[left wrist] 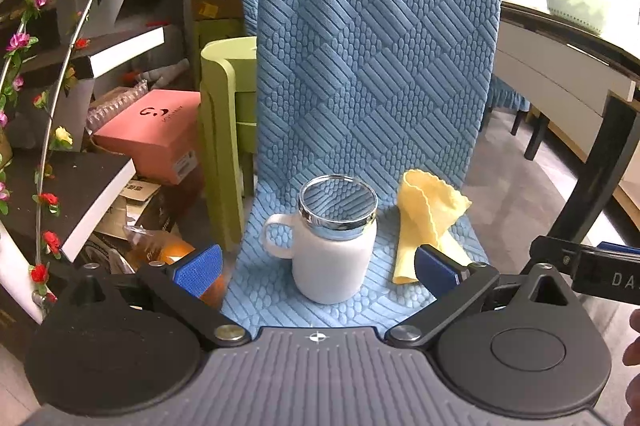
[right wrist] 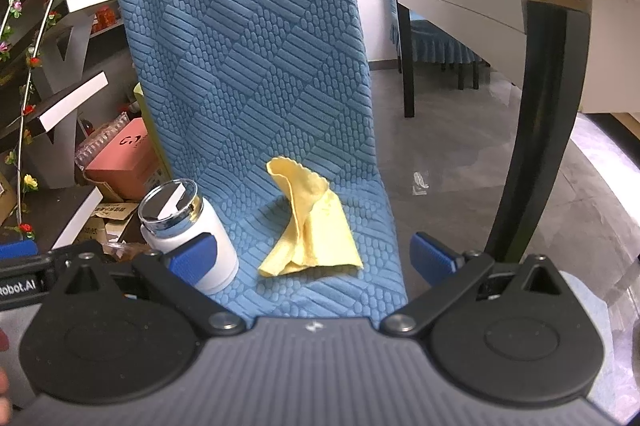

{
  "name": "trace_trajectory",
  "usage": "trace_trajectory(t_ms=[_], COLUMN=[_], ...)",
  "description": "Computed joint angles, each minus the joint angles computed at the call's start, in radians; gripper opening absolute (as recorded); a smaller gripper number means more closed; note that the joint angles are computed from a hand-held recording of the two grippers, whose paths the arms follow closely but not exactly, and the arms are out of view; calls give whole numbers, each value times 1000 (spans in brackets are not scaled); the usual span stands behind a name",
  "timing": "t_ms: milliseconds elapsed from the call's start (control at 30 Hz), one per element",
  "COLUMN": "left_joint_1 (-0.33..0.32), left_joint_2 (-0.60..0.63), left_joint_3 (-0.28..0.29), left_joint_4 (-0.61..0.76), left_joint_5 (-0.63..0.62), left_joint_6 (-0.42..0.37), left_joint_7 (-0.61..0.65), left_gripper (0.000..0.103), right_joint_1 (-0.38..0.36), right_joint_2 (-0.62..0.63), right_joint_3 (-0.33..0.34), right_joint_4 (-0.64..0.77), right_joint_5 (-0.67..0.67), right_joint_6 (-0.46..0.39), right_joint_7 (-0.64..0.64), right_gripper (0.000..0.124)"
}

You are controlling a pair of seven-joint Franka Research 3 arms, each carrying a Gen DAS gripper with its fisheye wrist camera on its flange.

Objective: Clean container
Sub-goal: 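Move both tools toward the white mug and yellow cloth on the chair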

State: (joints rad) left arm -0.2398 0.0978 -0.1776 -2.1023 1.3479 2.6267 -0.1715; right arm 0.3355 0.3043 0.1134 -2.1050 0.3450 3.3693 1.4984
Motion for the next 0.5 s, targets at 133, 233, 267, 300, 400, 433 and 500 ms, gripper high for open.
trace_trajectory(t_ms=[133,233,267,300,400,433,500], left_joint_1=[-4,-7,-10,-11,-11,-11,-8], left_joint_2=[15,28,33,32,-2,-5,-6], left_joint_3=[0,3,5,9,9,7,3], left_joint_4=[23,42,52,51,2,0,2], left_joint_5=[-5,-7,2,16,85,109,159], left_joint_6=[-16,-19,-23,-17,-3,-6,-10], left_joint_7=[38,58,54,44,-28,-53,-87], left_gripper=[103,103,103,103,103,103,103], right_joint_1=[10,-27,-34,-34,-25,-19,-5], right_joint_2=[4,6,6,6,7,7,9], right_joint_3=[-11,24,30,27,14,7,-7], right_joint_4=[6,-3,-3,-1,2,4,6], right_joint_5=[4,-17,-20,-20,-14,-12,-5], right_joint_6=[-2,5,2,0,-4,-4,-4], right_joint_7=[-1,2,5,7,11,11,9], right_gripper=[103,103,103,103,103,103,103])
